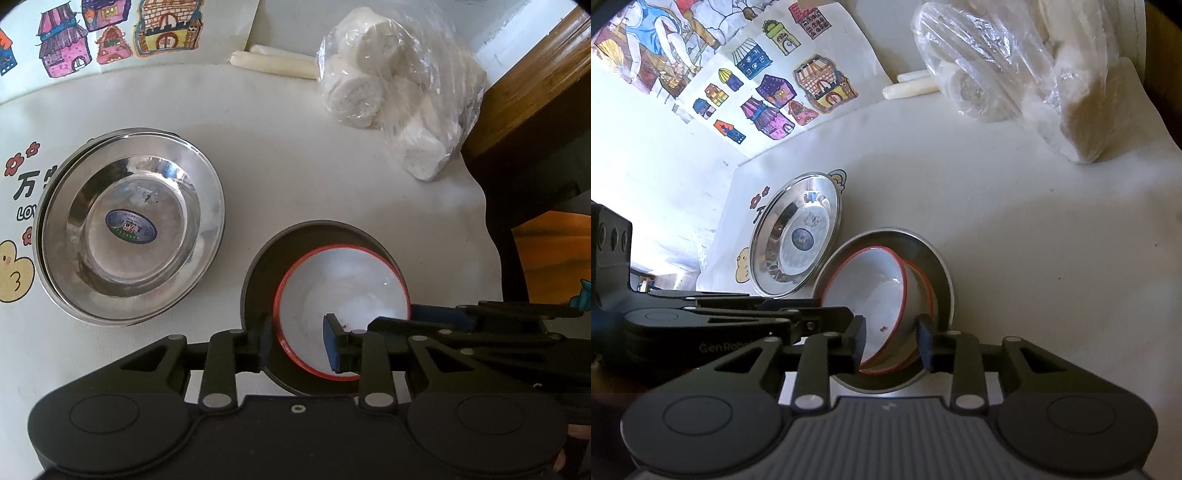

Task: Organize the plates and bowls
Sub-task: 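Lower the second white bowl into the first white bowl and open both grippers, then raise both open grippers away from the bowl stack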

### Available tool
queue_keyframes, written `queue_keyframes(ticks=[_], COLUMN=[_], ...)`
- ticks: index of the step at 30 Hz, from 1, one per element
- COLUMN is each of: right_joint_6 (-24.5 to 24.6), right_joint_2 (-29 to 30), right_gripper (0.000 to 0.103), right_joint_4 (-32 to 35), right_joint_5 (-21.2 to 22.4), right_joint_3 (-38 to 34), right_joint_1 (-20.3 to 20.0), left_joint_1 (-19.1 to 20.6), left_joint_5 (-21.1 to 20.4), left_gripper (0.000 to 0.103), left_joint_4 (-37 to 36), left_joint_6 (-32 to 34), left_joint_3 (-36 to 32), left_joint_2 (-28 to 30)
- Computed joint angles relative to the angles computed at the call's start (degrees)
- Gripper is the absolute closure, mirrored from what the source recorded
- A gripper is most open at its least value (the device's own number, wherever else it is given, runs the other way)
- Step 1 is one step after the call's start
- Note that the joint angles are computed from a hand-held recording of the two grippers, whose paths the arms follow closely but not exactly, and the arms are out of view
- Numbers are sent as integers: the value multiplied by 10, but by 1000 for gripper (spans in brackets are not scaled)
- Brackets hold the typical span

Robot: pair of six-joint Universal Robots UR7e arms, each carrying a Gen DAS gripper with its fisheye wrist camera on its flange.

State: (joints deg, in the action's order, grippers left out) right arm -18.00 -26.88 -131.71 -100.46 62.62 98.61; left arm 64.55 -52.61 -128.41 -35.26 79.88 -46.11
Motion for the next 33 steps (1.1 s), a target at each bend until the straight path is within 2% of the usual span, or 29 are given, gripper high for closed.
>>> queue_keyframes(ticks=[4, 7, 11, 16, 18, 19, 21, 27, 33], right_joint_6=[-1, -3, -8, -8, -10, -13, -16, -35, -71], right_joint_2=[-3, -8, -16, -26, -28, -30, -30, -31, -31], right_gripper=[65, 64, 50, 29, 15, 12, 5, 1, 0], right_joint_4=[-1, -11, -31, -54, -60, -63, -66, -63, -110], right_joint_5=[4, 5, 7, 15, 17, 17, 15, -18, -65], right_joint_3=[5, 12, 24, 34, 37, 39, 39, 37, 54], right_joint_1=[-1, -2, -3, -7, -7, -7, -7, 0, 8], left_joint_1=[-3, -6, -13, -22, -25, -26, -26, -27, -31], left_joint_5=[6, 14, 35, 67, 78, 82, 83, 90, 105], left_gripper=[67, 57, 32, 13, 7, 2, 1, 1, 1], left_joint_4=[-3, -16, -45, -72, -78, -81, -88, -81, -69], left_joint_6=[-7, -13, -24, -50, -64, -74, -86, -119, -138], left_joint_3=[6, 14, 33, 60, 70, 77, 82, 94, 104], left_joint_2=[-3, -9, -22, -41, -49, -54, -57, -66, -74])
